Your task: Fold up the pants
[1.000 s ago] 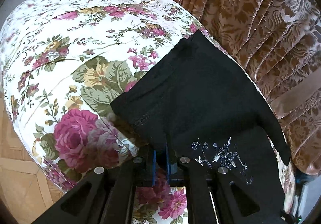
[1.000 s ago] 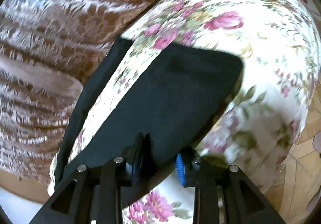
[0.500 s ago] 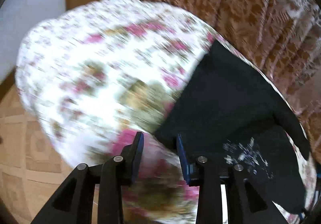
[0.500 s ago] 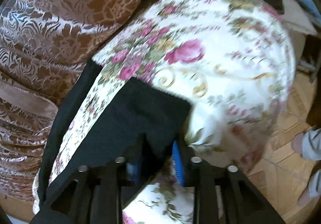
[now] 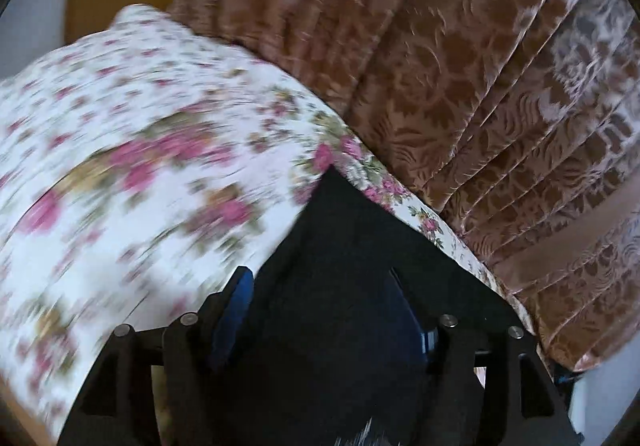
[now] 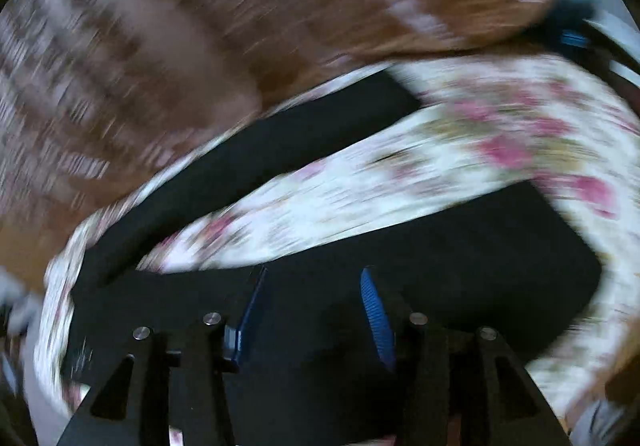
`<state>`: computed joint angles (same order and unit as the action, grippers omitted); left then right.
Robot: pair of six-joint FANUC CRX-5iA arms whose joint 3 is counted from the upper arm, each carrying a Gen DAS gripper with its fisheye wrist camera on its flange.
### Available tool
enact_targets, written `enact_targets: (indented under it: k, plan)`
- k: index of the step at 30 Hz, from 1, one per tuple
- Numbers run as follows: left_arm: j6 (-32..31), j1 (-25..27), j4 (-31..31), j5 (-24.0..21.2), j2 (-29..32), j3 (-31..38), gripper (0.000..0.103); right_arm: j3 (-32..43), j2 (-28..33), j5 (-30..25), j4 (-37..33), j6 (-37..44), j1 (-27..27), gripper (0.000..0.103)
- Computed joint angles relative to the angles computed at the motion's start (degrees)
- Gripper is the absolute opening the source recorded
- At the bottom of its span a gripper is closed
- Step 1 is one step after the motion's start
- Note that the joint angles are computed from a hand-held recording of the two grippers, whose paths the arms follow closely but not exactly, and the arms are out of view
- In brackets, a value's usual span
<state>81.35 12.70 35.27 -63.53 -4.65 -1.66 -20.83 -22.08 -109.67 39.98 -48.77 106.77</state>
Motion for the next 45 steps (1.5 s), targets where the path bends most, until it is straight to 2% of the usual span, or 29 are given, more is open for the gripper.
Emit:
enact_targets:
  k: [1, 2, 6, 9, 12, 14, 16, 19, 21, 22, 23, 26, 28, 29, 33, 35, 40, 45]
  plan:
    - [1.0, -1.5, -0.9, -0.4, 3.2, 3.1, 0.069, -0.3, 1.0, 6.7, 0.7, 4.8, -4.0, 0.048]
    - [3.0, -3.1, -2.8, -1.5, 7.5, 7.8, 0.069, -0.3, 2.0, 10.9, 0.7, 7.6, -6.7, 0.048]
    - [7.9, -6.0, -5.8, -4.0, 18.0, 18.7, 0.070, 0.1, 5.2, 22.7, -1.7, 15.7, -14.7, 0.049]
    - [9.7, -7.5, -5.7, -5.6, 25.3, 26.4, 0.079, 1.8, 8.6, 24.3, -3.0, 20.7, -17.7, 0.049]
    - [12.0, -8.7, -7.0, -5.9, 29.8, 31.3, 0.075, 2.4, 10.0, 25.3, -4.2, 23.7, -19.1, 0.049]
    - [13.5, -9.1, -6.3, -8.1, 33.8, 35.4, 0.065, 1.6, 9.7, 26.8, -4.6, 23.6, -19.8, 0.049]
    - [15.7, -10.1, -9.3, -10.3, 37.2, 40.8, 0.050, -0.2, 8.2, 28.1, -4.1, 21.6, -19.6, 0.049]
    - [17.4, -11.4, -11.8, -14.2, 42.0, 48.3, 0.042, -1.4, 7.1, 29.4, -3.8, 20.1, -19.8, 0.049]
    - [17.6, -12.0, -13.0, -14.8, 43.1, 50.4, 0.038, -1.6, 6.9, 29.9, -3.8, 19.8, -20.1, 0.049]
    - [17.1, -12.2, -13.3, -15.2, 43.5, 51.1, 0.024, -1.6, 7.0, 30.1, -3.8, 19.7, -20.3, 0.049]
    - [16.8, -12.4, -13.6, -15.3, 43.3, 51.1, 0.017, -1.6, 7.0, 30.2, -3.8, 20.0, -20.5, 0.050]
    - [12.0, -12.5, -10.0, -8.3, 37.6, 42.6, 0.015, -1.8, 6.7, 31.0, -4.0, 20.2, -20.7, 0.050]
    - [5.7, -12.0, -5.1, -2.6, 31.5, 34.4, 0.013, -2.8, 5.6, 32.2, -3.7, 19.4, -20.7, 0.050]
    - [3.4, -11.8, -3.0, -1.0, 29.3, 31.6, 0.012, -3.6, 4.8, 33.0, -3.4, 18.7, -20.6, 0.052]
    - [-8.5, -10.9, 5.7, 4.2, 18.3, 19.2, 0.012, -8.2, 1.4, 39.2, 0.4, 13.9, -20.6, 0.076]
    - [-13.7, -10.0, 10.8, 4.7, 12.8, 13.0, 0.011, -8.2, 1.6, 40.2, 0.5, 15.1, -21.1, 0.078]
    - [-22.6, -6.3, 19.5, 3.5, 0.0, -1.3, 0.010, -3.4, 3.0, 38.0, -3.6, 20.0, -22.2, 0.078]
    - [-28.5, -3.2, 23.8, 0.7, -8.7, -11.7, 0.010, -3.6, 0.5, 42.9, -0.8, 19.7, -24.8, 0.067]
